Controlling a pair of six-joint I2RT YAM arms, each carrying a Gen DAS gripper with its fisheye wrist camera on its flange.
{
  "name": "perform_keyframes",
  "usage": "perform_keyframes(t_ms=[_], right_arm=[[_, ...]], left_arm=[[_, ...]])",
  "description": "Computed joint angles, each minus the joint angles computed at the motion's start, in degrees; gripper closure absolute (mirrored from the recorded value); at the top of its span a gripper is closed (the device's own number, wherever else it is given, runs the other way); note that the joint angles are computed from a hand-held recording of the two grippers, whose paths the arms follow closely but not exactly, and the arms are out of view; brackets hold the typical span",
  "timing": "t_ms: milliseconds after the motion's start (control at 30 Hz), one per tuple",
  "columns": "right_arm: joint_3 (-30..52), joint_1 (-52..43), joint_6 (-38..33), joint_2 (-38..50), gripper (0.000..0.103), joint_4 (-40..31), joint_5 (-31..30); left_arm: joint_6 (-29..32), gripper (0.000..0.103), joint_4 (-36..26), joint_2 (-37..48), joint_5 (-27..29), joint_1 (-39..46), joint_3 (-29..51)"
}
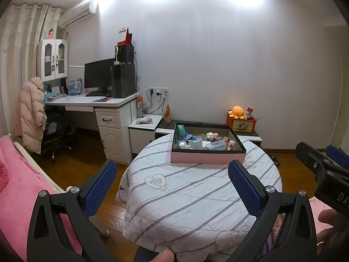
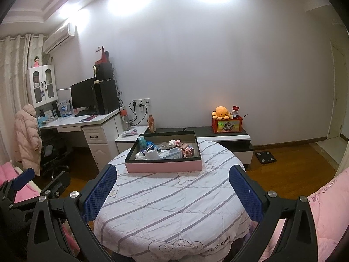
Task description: Organize rigid objects
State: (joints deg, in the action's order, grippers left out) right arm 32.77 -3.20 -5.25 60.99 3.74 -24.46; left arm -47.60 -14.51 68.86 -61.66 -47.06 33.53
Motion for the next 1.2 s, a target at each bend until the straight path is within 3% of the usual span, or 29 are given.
perform_keyframes(t_ms=[500,767,933,1200], right_arm=[[-0.7,-0.3,-0.3,1.4,0.000,0.9,-0.4],[-1.1,0.2,-0.5,1.3,0.000,0.5,0.1],[-1.5,0.6,-0.6,0.6,0.000,0.2,0.2],[-1.1,0.6,-0.8,0.9,0.000,0.0,0.2]], left_arm=[[0.1,0.000,2.4,-0.1,2.7,2.1,-1.7],[-1.4,0.000,0.1,1.5,3.9,3.6,-0.8],[1.1,0.000,3.1,-0.5,6.6,4.4,-2.6],[1.7,0.000,4.1,-0.5,5.8,4.4,-3.1]])
